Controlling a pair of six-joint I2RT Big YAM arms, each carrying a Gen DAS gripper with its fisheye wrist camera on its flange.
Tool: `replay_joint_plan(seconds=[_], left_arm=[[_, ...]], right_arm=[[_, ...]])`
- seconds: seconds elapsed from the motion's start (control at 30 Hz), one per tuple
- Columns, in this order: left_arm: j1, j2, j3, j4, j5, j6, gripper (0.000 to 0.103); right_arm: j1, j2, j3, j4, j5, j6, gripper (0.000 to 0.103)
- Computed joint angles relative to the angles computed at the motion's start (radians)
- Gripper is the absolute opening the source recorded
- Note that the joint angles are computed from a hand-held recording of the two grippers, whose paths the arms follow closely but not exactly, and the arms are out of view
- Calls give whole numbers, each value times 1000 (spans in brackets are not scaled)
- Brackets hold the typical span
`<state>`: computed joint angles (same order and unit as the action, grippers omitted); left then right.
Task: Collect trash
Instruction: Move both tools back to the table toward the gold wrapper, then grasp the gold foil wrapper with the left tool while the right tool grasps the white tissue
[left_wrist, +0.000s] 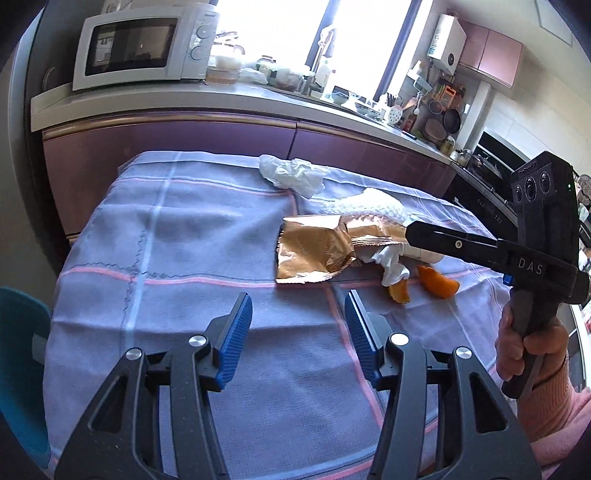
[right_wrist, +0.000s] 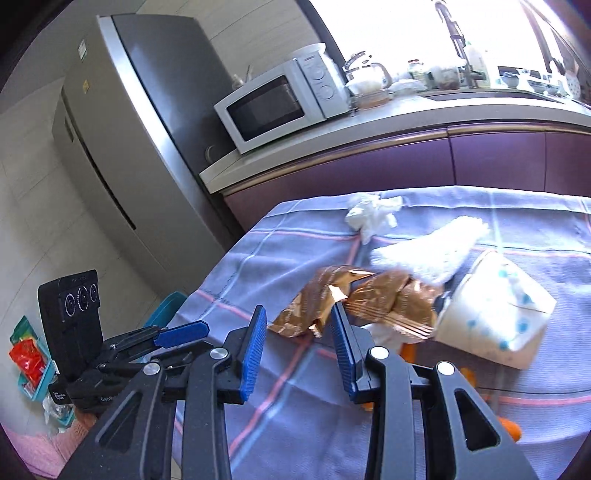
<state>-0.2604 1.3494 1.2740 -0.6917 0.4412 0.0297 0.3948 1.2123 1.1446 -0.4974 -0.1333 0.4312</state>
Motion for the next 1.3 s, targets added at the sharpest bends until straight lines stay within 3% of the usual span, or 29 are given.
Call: replay_joint_plan(seconds=[0.4, 0.73, 1.03, 1.3], left_arm=[[-108, 119, 108, -34, -128, 80, 54], [-158, 194, 196, -58, -187, 144, 56], [-148, 244, 245, -125, -164, 123, 41], [-123, 238, 241, -129, -93, 97, 22]], right_arm=[[-56, 14, 14, 3, -22, -18, 35], [-92, 133, 167, -64, -26, -93, 42], [-131, 363, 465, -250, -6, -156, 48], [-143, 525, 668, -429, 19, -198, 51]])
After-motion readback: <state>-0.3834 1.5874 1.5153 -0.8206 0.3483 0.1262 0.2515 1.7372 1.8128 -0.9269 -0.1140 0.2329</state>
